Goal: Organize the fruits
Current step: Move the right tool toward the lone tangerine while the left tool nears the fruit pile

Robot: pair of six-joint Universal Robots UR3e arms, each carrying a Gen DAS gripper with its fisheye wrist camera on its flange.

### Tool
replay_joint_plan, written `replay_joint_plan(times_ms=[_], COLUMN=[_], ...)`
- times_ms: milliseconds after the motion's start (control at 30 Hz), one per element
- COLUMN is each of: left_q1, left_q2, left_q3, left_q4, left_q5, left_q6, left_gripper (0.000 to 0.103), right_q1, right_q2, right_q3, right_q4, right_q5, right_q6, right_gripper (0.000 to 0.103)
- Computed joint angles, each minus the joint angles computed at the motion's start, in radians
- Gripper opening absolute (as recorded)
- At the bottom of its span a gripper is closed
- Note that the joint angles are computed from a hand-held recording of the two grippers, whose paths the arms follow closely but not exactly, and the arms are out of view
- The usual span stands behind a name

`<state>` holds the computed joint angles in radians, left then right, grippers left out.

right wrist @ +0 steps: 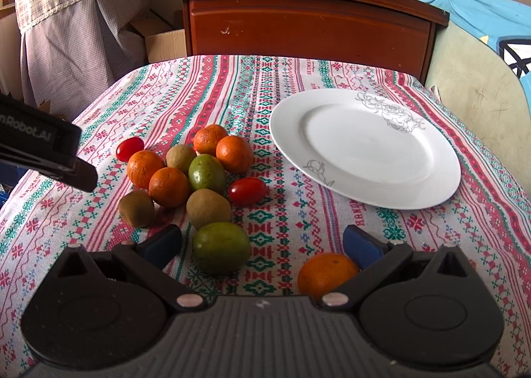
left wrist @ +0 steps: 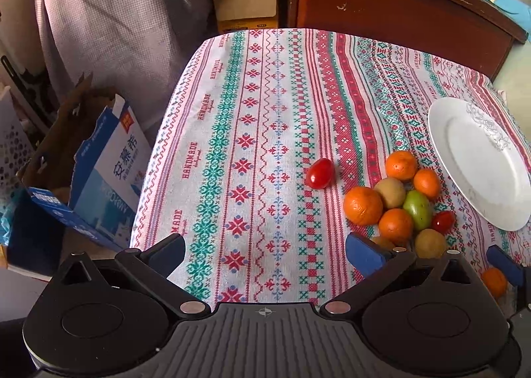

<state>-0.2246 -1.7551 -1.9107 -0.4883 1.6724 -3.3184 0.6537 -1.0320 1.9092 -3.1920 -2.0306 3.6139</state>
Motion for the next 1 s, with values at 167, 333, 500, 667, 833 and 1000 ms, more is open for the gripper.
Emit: replay_joint_plan(times_ms=[167, 333, 500, 667, 833, 1000], left_q1=[0.021, 0.011, 0.003, 0.0, -0.021, -0.022], left_q2=[0.031, 0.039, 0.046, 0.047, 0.035, 0.042], left_q3=[-0.023, -0.027, -0.02, -0.007, 0.015, 0.02], left_q4=[-0.02, -0.047, -0.074, -0.1, -0.127, -0.139], left_q5=[-0.016, -0.004, 0.011, 0.031, 0.07, 0.069], left_q6=[-0.005, -0.012, -0.007, -0.008, -0.009, -0.011], left_gripper=[0.103, 0.103, 0.103, 0.103, 0.103, 0.103], right_q1=[-0.002, -0.001, -0.021, -0.031, -0.092, -0.108], right_q2=[0.001, 0.0, -0.028, -0.106, -0.144, -0.175], right_q3=[0.002, -0.002, -0.051, -0.148, -0.288, -0.353], right_q4=[-0.003, 0.011, 0.135, 0.454, 0.769, 0.924], right_q5=[0.002, -0.003, 0.028, 0.078, 0.195, 0.191], right_q6=[-0.001, 0.007, 0.017, 0.088, 0.089, 0.098], right_gripper=[0.102, 0.102, 0.102, 0.102, 0.102, 0.102])
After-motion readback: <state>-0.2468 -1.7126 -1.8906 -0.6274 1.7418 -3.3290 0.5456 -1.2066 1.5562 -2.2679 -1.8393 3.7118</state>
